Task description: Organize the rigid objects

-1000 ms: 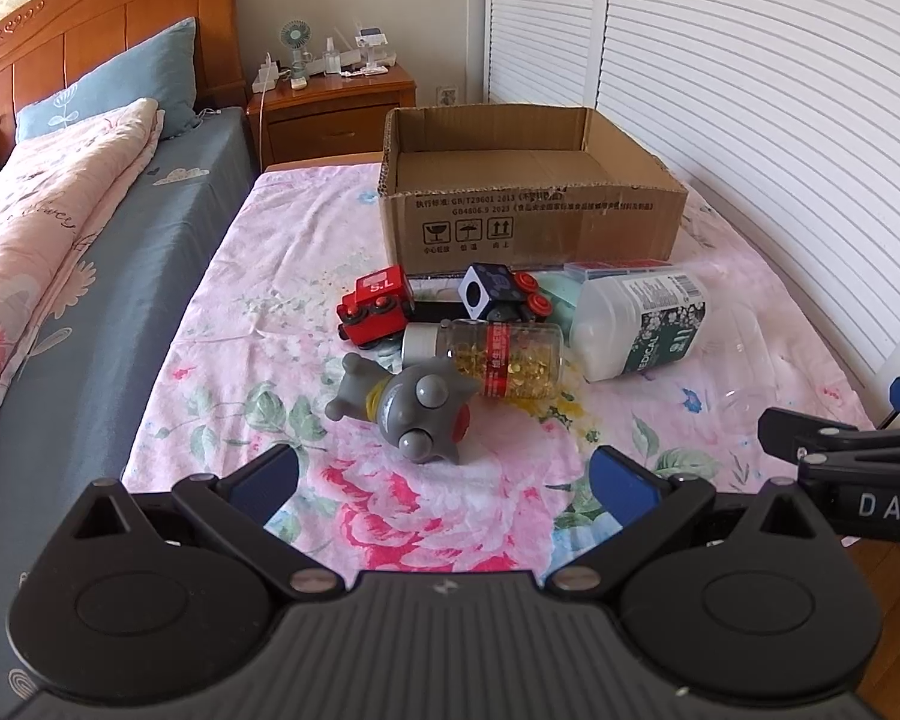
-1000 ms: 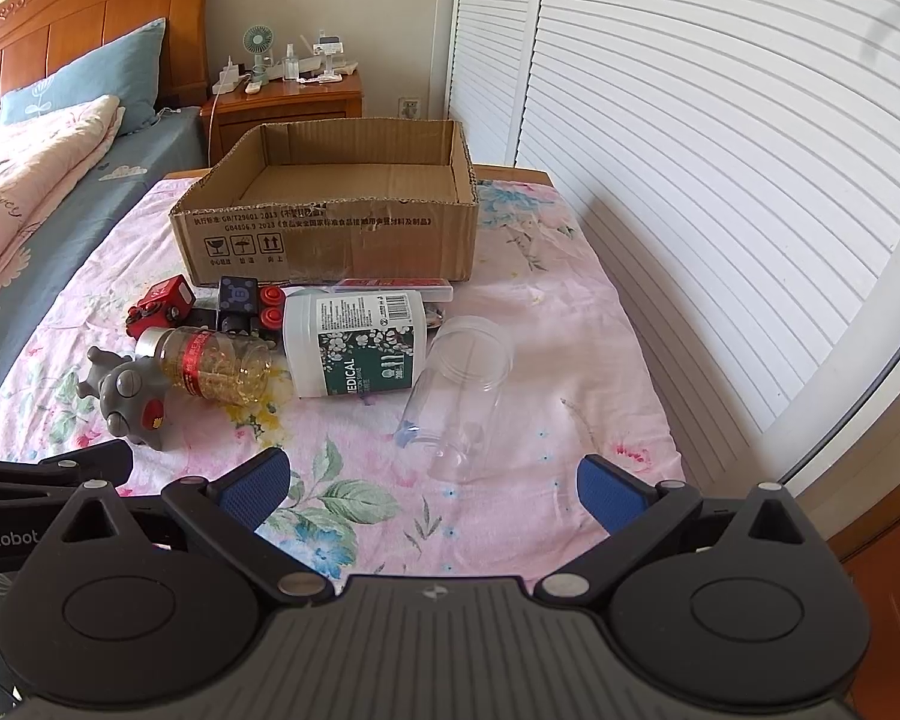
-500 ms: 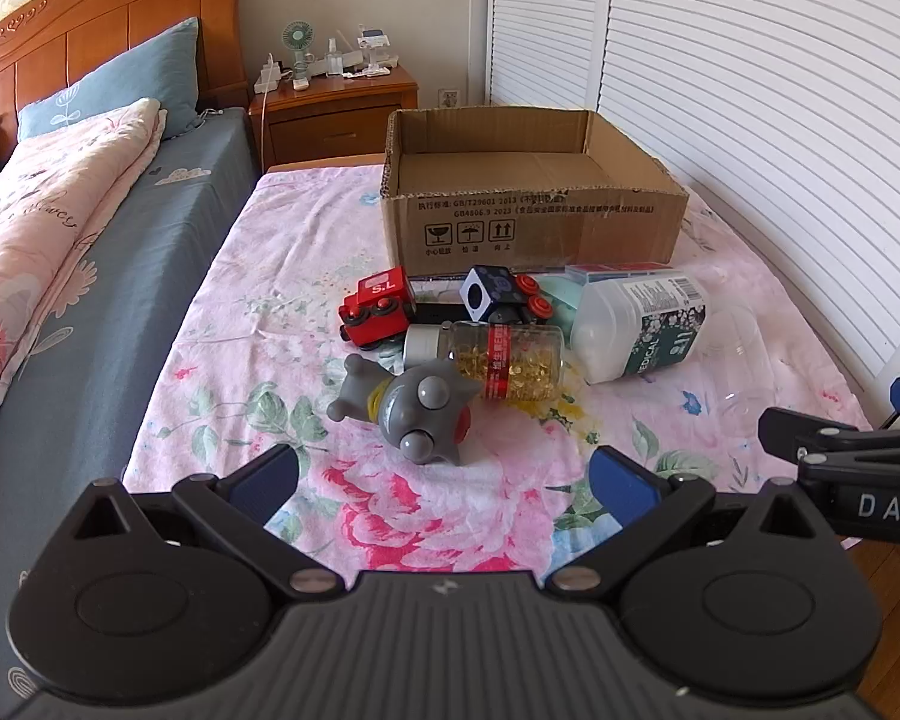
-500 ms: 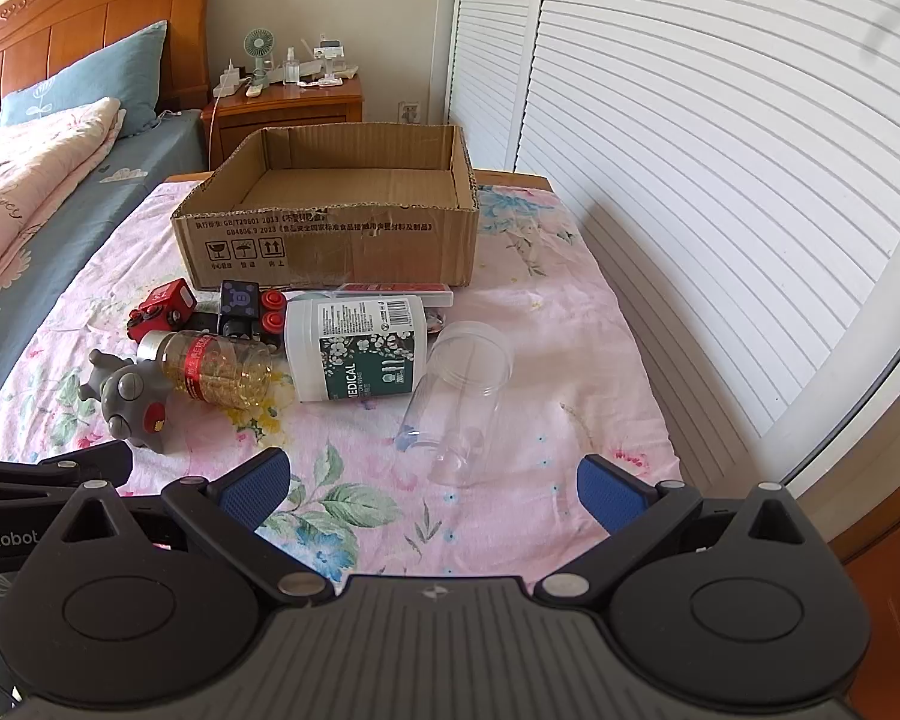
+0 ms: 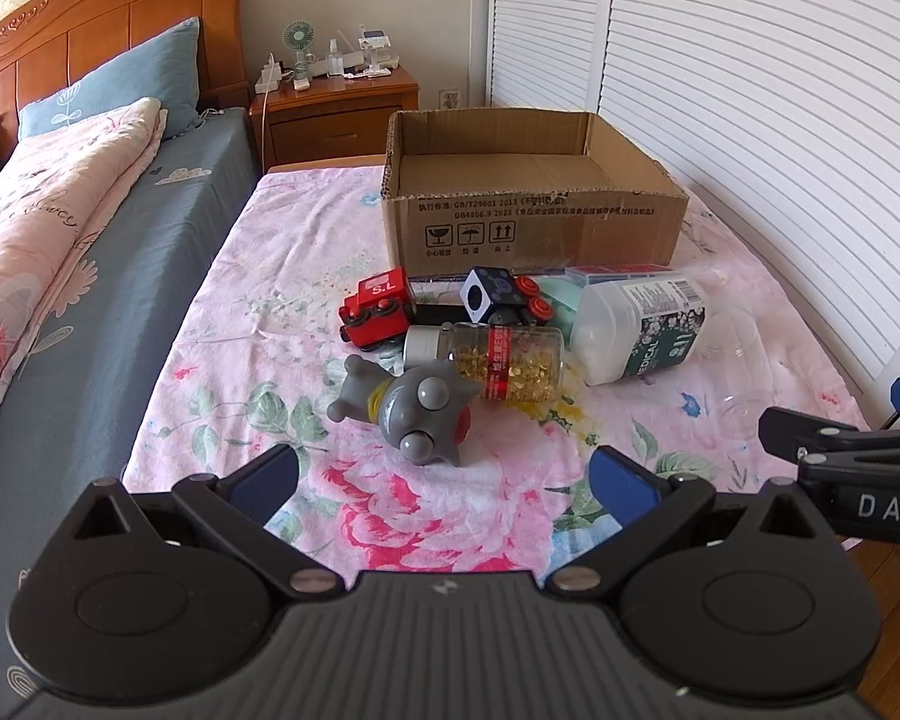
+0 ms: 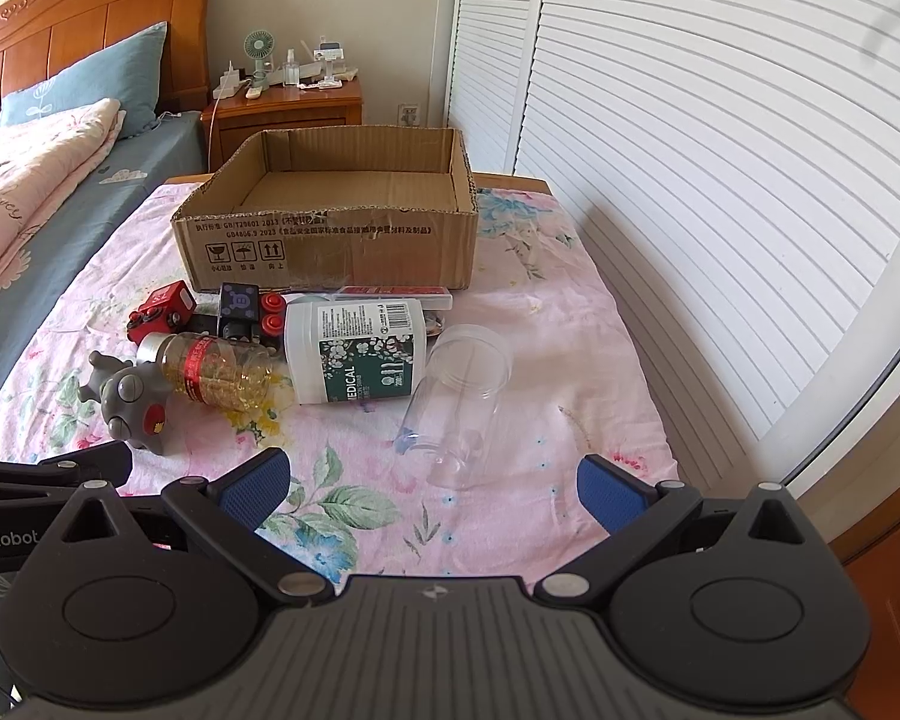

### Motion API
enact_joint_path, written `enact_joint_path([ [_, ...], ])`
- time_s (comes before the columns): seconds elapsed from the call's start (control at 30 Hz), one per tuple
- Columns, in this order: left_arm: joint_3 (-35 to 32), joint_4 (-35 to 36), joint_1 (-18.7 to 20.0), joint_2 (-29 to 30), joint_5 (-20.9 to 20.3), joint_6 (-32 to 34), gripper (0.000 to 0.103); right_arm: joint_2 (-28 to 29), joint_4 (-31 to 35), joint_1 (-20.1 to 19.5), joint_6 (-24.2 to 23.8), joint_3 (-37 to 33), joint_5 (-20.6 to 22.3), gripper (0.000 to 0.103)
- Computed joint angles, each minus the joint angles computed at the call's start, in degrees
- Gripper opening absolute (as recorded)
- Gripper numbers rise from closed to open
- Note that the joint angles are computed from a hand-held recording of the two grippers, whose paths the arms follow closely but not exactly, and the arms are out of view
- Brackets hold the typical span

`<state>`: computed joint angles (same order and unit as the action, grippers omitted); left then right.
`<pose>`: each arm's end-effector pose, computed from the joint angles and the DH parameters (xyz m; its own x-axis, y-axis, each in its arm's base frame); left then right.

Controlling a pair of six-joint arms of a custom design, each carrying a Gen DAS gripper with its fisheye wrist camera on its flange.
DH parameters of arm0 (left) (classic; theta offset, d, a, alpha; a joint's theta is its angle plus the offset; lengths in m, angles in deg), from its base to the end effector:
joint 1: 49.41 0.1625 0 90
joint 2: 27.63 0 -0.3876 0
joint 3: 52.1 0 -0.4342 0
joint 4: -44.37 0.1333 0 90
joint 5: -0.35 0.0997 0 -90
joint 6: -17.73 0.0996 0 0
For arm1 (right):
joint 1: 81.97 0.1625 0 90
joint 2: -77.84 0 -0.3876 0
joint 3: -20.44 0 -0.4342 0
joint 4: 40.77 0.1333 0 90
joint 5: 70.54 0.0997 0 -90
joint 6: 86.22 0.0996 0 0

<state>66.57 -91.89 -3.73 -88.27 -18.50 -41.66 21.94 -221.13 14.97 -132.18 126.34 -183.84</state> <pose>-0.1942 -0.5246 0.0801 -0.6377 -0.4175 -0.6473 0.2654 0.6698 -0.6935 0.1695 -0.6156 0.1457 -0.5891 -0.4441 0.6750 -0.7416 0.6288 -0.2335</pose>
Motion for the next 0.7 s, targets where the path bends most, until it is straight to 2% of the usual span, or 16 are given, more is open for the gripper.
enact_joint_path([
  [0.5, -0.09, 0.05, 0.3, -0.07, -0.09, 0.06, 0.102, 0.53, -1.35, 0.04, -1.84, 0.3, 0.81, 0.103],
  [0.7, 0.74, -6.97, 0.85, 0.19, -0.48, 6.41, 0.102, 0.58, -1.25, -0.56, -4.04, 0.01, 3.77, 0.103],
])
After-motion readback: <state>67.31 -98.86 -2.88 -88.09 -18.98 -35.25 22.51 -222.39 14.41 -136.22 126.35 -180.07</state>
